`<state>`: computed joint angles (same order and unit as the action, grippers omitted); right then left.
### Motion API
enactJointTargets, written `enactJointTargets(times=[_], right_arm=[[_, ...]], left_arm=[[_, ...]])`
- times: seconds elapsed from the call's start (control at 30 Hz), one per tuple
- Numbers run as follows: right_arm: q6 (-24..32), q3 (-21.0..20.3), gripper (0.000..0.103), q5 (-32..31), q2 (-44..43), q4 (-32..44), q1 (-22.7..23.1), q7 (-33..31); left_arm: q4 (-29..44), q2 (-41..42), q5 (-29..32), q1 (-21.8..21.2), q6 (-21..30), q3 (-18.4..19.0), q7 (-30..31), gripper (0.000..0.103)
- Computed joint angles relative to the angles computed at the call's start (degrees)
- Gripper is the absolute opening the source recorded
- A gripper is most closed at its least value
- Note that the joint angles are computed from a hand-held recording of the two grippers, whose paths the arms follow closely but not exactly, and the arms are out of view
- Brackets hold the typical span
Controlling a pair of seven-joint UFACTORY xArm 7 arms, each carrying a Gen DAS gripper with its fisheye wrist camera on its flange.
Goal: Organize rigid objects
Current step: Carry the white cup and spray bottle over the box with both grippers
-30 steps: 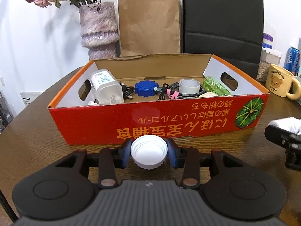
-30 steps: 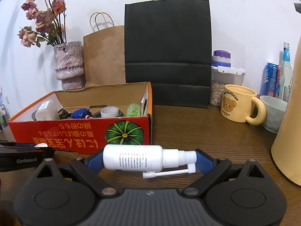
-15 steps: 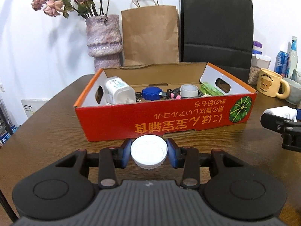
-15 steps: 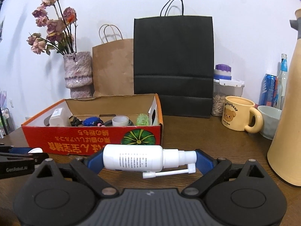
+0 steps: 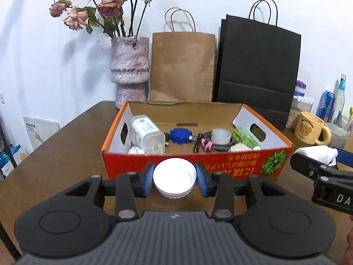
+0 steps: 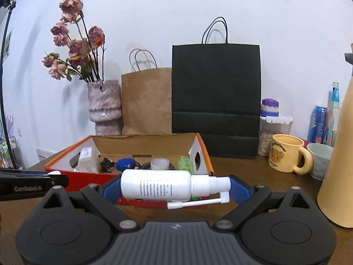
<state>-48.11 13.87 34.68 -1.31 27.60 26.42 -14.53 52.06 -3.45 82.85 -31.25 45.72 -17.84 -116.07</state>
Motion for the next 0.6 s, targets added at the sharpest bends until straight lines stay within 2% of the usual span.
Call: enactJointTargets(times=[0.4,0.6], right_arm=[[1.56,-0.98,0.097,1.51,4.05,7.90,0.67,-3.06],[2.66,-2.36,0.097,-0.61,6.84,12.27,0.55,-2.84]], left_arm=[[3.55,0.52,4.15,1.71,1.68,1.07,-1.14,0.041],[6.17,2.39,5.83,2.31,1.45,2.22,-1.40,0.041]])
